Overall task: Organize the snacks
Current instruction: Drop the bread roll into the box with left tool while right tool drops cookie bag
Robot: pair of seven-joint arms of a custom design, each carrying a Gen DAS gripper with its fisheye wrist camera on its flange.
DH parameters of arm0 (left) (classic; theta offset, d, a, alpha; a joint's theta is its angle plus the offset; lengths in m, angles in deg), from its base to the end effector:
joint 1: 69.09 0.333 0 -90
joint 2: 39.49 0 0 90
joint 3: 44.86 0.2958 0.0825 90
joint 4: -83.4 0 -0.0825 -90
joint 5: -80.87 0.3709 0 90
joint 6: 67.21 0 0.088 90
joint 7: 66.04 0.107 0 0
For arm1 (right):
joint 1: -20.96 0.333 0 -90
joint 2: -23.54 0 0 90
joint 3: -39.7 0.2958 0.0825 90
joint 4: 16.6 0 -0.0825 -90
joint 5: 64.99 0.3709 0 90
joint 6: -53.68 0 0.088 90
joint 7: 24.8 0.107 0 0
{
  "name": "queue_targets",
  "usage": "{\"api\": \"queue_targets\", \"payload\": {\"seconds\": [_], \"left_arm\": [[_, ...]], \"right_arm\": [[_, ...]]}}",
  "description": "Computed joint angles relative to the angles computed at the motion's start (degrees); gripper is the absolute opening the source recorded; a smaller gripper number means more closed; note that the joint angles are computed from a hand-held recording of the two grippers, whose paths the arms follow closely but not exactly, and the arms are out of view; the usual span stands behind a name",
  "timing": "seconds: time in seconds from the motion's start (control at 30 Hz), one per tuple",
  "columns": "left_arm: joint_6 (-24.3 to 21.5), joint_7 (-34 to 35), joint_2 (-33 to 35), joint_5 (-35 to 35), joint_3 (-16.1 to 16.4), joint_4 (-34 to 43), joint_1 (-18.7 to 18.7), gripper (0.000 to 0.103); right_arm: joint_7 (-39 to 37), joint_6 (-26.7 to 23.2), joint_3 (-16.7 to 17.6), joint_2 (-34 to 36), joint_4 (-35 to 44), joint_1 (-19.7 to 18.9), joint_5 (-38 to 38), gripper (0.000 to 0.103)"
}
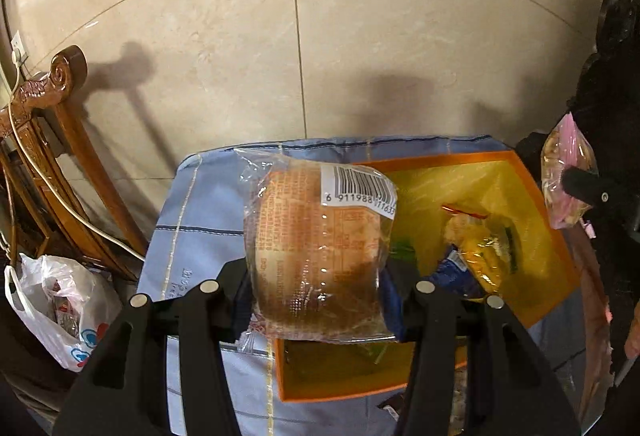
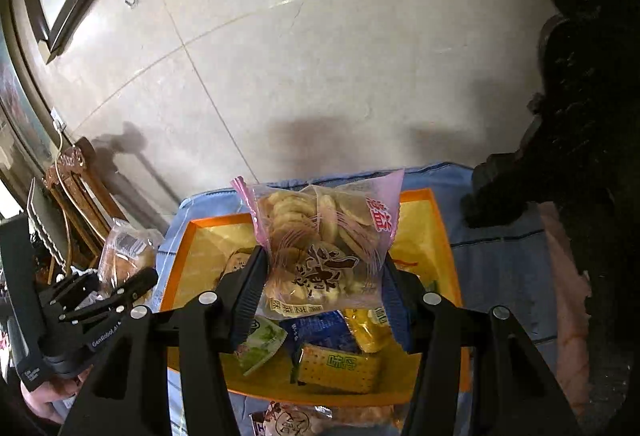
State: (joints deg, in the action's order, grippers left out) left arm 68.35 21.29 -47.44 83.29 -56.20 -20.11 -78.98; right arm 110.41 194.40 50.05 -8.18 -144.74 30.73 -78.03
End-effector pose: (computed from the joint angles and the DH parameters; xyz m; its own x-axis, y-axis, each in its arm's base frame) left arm 0.5147 -0.2077 0.6566 -0.3305 -0.9430 -0.0393 -0.7151 0.2774 -0.6416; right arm 0.4003 0.1664 0.6488 -0.1983 -0.9498 -0.2421 -0.6591 0.3120 -0.6842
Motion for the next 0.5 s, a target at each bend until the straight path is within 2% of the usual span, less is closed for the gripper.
{"api": "queue_targets", "payload": {"seconds": [0.13, 0.17, 0.2, 0.23, 0.27, 0.3, 0.33, 0.43, 0.5], "left_arm": [[-1.0, -0.1, 0.6, -0.6, 0.4, 0.6, 0.3, 0.05], [-0.6, -0.3, 0.7, -1.0, 0.5, 0.4, 0.4, 0.055], [0.0, -0.1, 0.7, -1.8, 0.6, 0.2, 0.4, 0.067], [0.7, -0.2, 0.9, -1.8, 0.5, 0.0, 0.4, 0.099], [2.2, -2.5, 0.7, 0.9, 0.0, -0.9, 0.7, 0.099], [3.3, -5.1, 0.5, 4.6, -0.6, -1.7, 1.1, 0.099], [3.3, -4.5, 0.3, 4.4, -0.4, -2.0, 1.0, 0.099], [2.4, -1.5, -1.5, 0.3, 0.8, -3.6, 0.6, 0.099], [2.4, 1.0, -4.7, -2.6, 1.8, -6.8, 0.5, 0.099]], "right_arm": [[-0.5, 0.0, -0.1, 1.3, 0.3, 0.1, -0.2, 0.055], [-0.5, -0.4, 0.0, 1.8, 0.7, 0.0, -0.3, 0.058], [-1.0, -0.6, -0.2, 2.2, 0.8, 0.3, -0.3, 0.062], [-3.0, -1.5, -0.9, 3.3, 1.6, 1.3, 0.6, 0.086], [-5.0, -2.9, -1.6, 4.4, 2.7, 2.3, 1.9, 0.099], [-4.9, -4.5, -1.1, 4.8, 3.2, 2.2, 1.5, 0.099], [-5.0, -5.3, -0.6, 4.7, 3.2, 2.0, 0.6, 0.099], [-3.0, -8.2, 0.9, 2.1, 1.9, 1.0, -2.7, 0.099], [-2.0, -8.3, 0.1, -2.6, -1.6, 1.9, -1.2, 0.099]]}}
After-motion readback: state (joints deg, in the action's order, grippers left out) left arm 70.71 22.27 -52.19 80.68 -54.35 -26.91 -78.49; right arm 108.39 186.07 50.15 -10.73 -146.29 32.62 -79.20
